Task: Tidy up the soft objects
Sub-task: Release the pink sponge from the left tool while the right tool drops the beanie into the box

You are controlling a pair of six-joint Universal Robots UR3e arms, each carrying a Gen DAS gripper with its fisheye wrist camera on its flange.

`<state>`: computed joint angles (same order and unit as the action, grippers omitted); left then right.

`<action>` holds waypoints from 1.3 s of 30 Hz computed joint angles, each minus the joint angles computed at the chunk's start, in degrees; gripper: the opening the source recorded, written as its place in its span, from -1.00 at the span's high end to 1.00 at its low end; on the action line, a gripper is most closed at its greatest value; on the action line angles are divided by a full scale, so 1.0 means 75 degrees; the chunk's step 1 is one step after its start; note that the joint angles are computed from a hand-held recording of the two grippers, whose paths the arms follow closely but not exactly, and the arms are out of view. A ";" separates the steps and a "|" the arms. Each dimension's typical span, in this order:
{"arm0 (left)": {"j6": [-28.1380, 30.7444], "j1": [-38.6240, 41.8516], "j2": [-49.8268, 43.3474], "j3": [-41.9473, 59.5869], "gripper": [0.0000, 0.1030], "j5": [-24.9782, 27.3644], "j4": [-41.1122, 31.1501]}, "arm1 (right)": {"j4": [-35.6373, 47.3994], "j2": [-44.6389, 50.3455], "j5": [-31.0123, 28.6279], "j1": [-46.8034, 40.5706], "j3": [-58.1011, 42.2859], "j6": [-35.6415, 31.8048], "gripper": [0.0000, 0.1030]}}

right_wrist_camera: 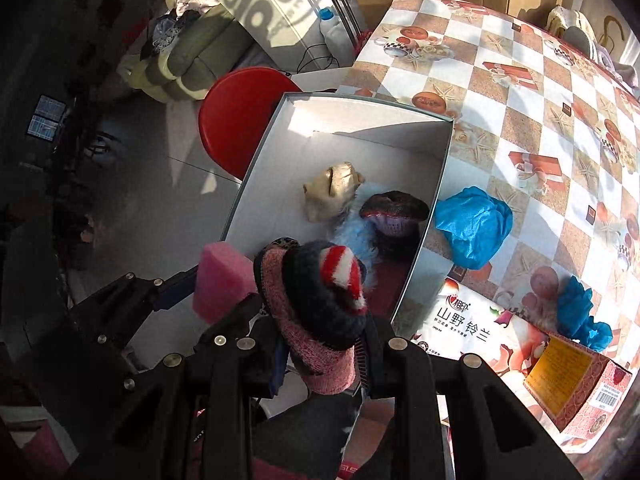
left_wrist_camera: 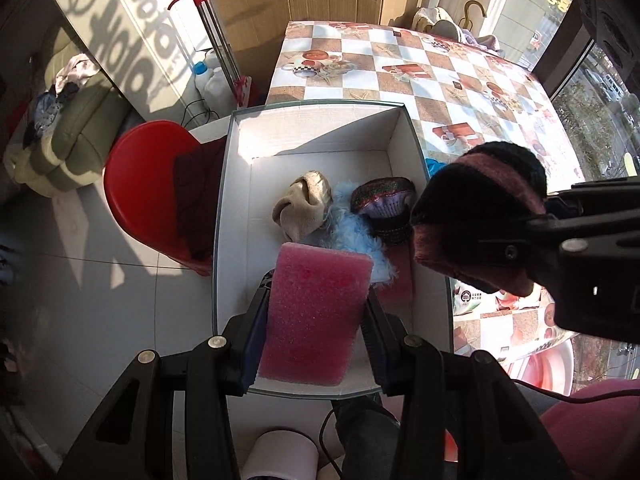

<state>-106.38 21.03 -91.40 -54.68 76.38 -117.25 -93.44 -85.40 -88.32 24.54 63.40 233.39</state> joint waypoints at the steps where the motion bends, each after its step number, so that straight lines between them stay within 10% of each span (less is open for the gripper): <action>1: -0.0001 0.0001 0.0010 -0.0016 0.07 -0.0003 0.0008 | 0.0003 0.0006 -0.0007 0.0008 -0.0011 0.0017 0.43; 39: 0.0025 -0.0097 0.0111 -0.0098 0.06 0.0059 0.0038 | -0.0201 -0.0362 -0.0097 0.0084 0.0410 0.0278 0.43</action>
<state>-106.19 20.30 -90.57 -55.42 76.82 -116.96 -94.95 -88.11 -89.05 25.17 66.47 235.47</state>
